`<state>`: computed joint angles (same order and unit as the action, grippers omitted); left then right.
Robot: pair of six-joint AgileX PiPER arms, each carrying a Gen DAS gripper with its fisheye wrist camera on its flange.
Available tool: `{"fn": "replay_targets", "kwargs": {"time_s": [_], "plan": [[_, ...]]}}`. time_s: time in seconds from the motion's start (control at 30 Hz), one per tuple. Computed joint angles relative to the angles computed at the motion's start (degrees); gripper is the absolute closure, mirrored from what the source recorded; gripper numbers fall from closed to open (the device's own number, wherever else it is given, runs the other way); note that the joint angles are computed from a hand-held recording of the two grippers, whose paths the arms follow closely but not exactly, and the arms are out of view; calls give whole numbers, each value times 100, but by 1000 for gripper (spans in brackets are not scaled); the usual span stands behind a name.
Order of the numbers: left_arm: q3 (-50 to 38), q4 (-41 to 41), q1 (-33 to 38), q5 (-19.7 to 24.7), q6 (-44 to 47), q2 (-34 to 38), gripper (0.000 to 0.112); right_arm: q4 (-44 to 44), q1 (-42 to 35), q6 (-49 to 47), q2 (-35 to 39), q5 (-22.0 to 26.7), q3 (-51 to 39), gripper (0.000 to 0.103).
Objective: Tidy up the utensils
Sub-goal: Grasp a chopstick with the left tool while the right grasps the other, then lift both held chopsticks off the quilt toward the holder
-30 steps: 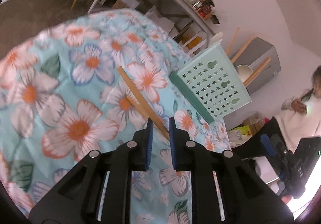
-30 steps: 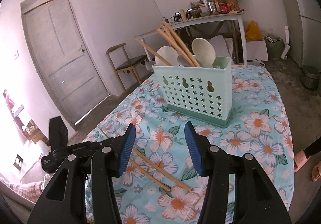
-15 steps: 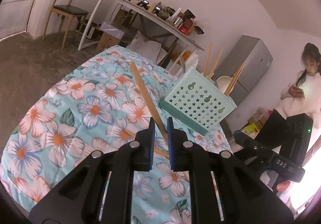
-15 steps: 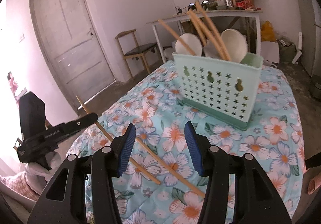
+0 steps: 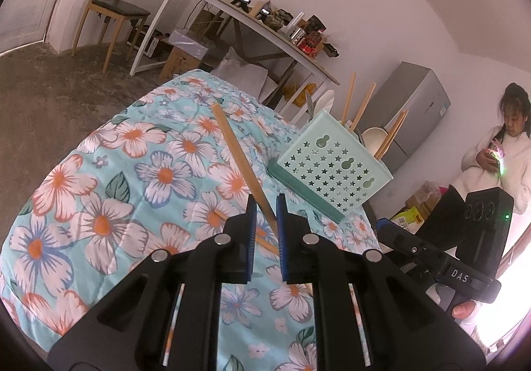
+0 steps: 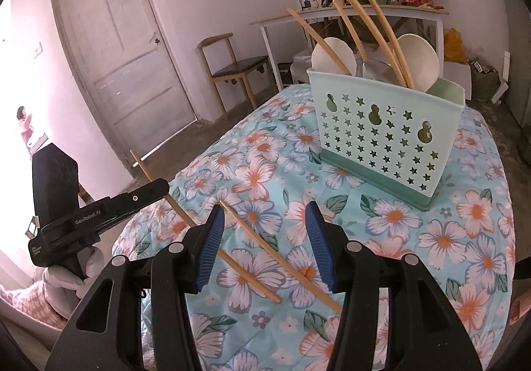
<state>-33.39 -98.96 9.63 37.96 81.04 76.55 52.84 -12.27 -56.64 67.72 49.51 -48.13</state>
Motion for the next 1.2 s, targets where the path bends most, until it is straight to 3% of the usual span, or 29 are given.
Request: {"fn": "replay_targets", "kwargs": {"time_s": [0.43,0.83,1.0,1.1,1.2], "plan": [[-79,-53,-99,-92,286,6,102,-112,98,25,373,64,-223,53],[354,170,68,141,547,-652,102,-1390,1455,374,2955,1182,-2558,59],[474,321,141,53,442,-740,102,-1884,2023,429,3566,1482,-3146,59],[499,371,610,567,313,-565,102,-2026,2078,546,3771,1631,-3401,59],[529,344,741,669,412,-558,102,-1917,1939,582,3876,1763,-3503,59]]}}
